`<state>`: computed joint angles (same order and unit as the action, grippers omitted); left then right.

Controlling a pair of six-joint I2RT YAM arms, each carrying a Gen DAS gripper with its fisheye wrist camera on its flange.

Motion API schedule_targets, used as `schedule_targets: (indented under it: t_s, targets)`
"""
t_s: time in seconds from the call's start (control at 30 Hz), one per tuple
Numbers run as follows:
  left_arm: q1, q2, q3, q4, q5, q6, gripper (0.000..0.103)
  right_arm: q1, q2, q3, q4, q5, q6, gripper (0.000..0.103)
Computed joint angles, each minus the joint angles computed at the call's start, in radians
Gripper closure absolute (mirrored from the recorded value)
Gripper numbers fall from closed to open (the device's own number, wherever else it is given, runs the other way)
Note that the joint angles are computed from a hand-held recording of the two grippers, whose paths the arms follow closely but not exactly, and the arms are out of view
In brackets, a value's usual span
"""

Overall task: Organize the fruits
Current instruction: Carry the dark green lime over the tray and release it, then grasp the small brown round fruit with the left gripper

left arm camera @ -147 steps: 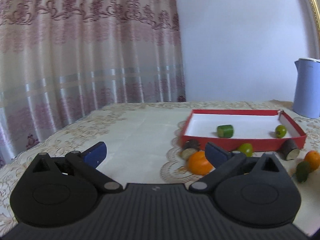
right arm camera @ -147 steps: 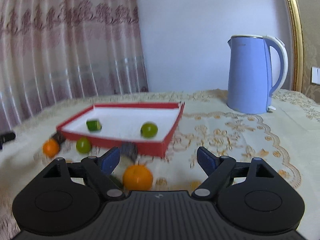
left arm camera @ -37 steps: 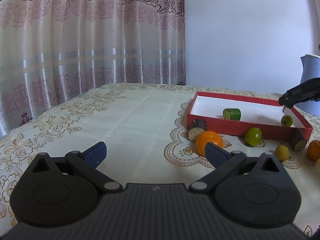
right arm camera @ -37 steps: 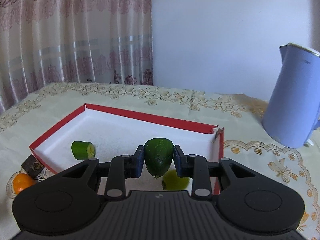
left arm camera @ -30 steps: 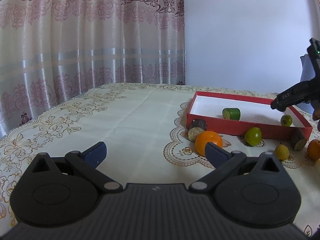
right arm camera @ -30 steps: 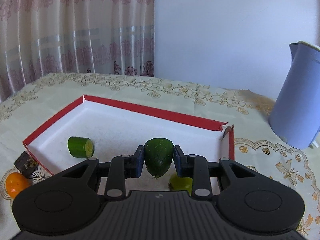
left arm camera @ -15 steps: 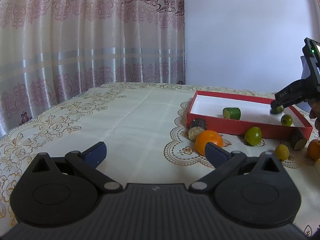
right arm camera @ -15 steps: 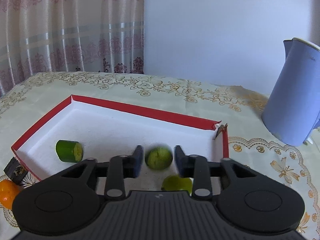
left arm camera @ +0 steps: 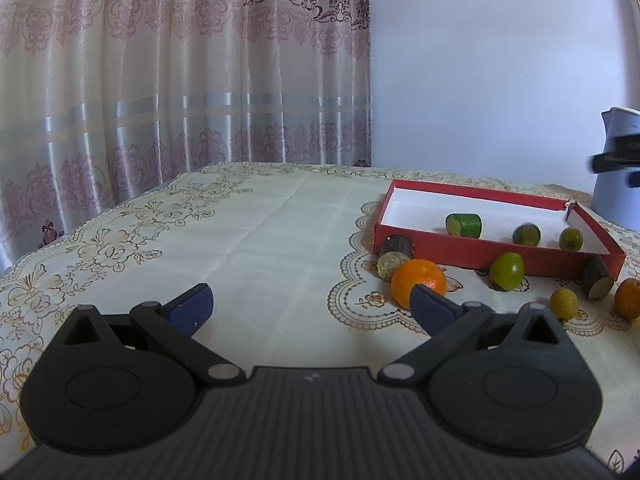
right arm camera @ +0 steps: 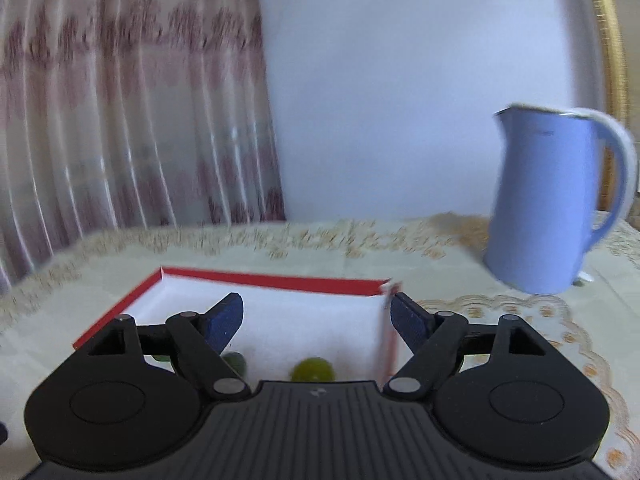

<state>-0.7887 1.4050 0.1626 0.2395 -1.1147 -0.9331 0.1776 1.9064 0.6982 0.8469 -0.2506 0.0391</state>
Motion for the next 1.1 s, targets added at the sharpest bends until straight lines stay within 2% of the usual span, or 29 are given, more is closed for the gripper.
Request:
schedule_targets:
  t_s: [0.13,0.23,0.3,0.4,0.47,0.6,0.63,0.67,0.83,0.97,1.1]
  targets:
    - [0.006,-0.018,-0.011,0.026,0.020,0.027,0.000,-0.121,0.027,-0.138,0.241,-0.052,0.030,0.022]
    - [-0.021,-0.025,-0.020,0.066,0.020,0.061,0.000,-0.199,0.112,-0.161,0.373,-0.072,0.050,0.021]
    - [-0.042,-0.010,0.011,0.052,0.019,0.089,0.000,-0.233,0.152,-0.139,0.374,-0.080,0.082,0.021]
    - [-0.035,0.053,0.090,0.078,0.069,0.222,0.000,-0.264,0.167,-0.097,0.317,-0.127,0.128,0.021]
    - [-0.009,0.107,0.140,0.134,0.138,0.313,0.000,-0.270,0.172,-0.109,0.351,-0.149,0.130,0.021]
    - [0.015,0.246,0.251,0.181,0.179,0.421,0.002,-0.286,0.180,-0.135,0.416,-0.187,0.129,0.021]
    - [0.020,0.270,0.273,0.181,0.186,0.445,0.011,-0.290,0.179,-0.136,0.419,-0.197,0.138,0.021]
    - [0.027,0.293,0.298,0.171,0.205,0.466,0.016,-0.299,0.179,-0.134,0.420,-0.215,0.147,0.021]
    - [0.045,0.331,0.330,0.189,0.273,0.512,0.021,-0.327,0.167,-0.147,0.443,-0.283,0.182,0.021]
    - [0.053,0.345,0.319,0.263,0.311,0.578,0.036,-0.351,0.160,-0.158,0.471,-0.337,0.215,0.021]
    - [0.054,0.351,0.308,0.304,0.328,0.605,0.039,-0.362,0.153,-0.158,0.466,-0.370,0.231,0.021]
